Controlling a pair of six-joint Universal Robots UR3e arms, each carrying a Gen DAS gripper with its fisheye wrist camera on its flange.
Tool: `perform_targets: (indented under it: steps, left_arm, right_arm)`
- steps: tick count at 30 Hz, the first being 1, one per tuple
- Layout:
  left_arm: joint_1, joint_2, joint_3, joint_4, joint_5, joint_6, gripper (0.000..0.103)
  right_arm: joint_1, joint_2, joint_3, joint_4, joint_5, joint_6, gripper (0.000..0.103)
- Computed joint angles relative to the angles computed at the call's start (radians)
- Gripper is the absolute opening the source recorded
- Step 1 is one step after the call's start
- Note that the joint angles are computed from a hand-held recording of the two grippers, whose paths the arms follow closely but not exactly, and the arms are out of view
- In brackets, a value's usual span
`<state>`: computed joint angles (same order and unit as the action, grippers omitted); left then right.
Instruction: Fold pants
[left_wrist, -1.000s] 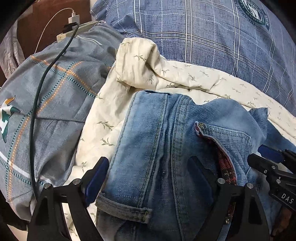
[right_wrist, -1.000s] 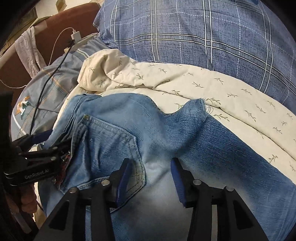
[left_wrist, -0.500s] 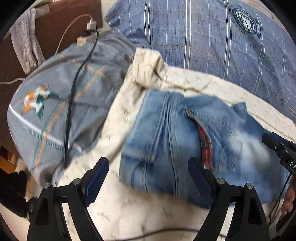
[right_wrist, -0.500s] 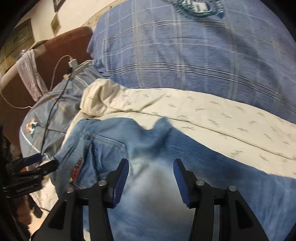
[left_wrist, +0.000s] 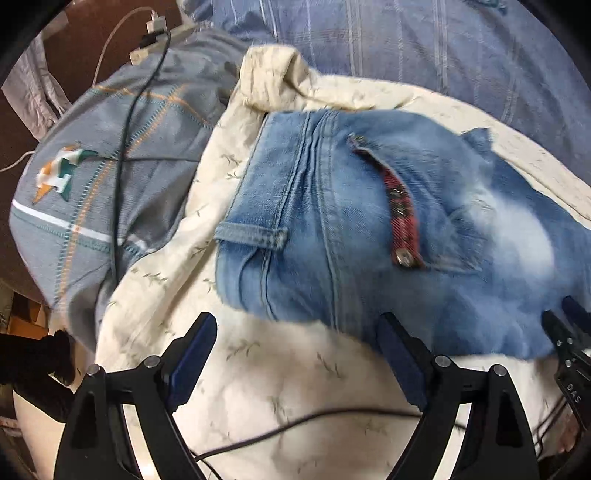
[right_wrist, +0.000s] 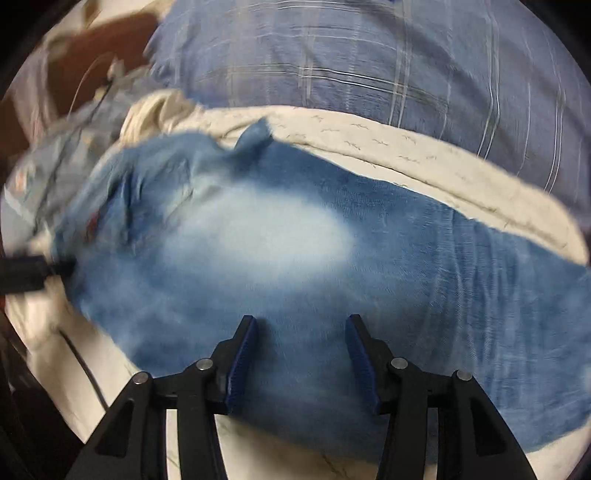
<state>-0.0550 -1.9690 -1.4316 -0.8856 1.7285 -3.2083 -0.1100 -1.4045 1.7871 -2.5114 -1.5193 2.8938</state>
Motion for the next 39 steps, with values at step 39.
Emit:
perform_targets:
  steps: [39]
  left_arm:
    - [-0.270,-0.122,0.129,0.115,0.061,0.003,0.089]
  right_arm:
    - [-1.302,-0.428,0.055,1.121,0.757,-0.356,0.063]
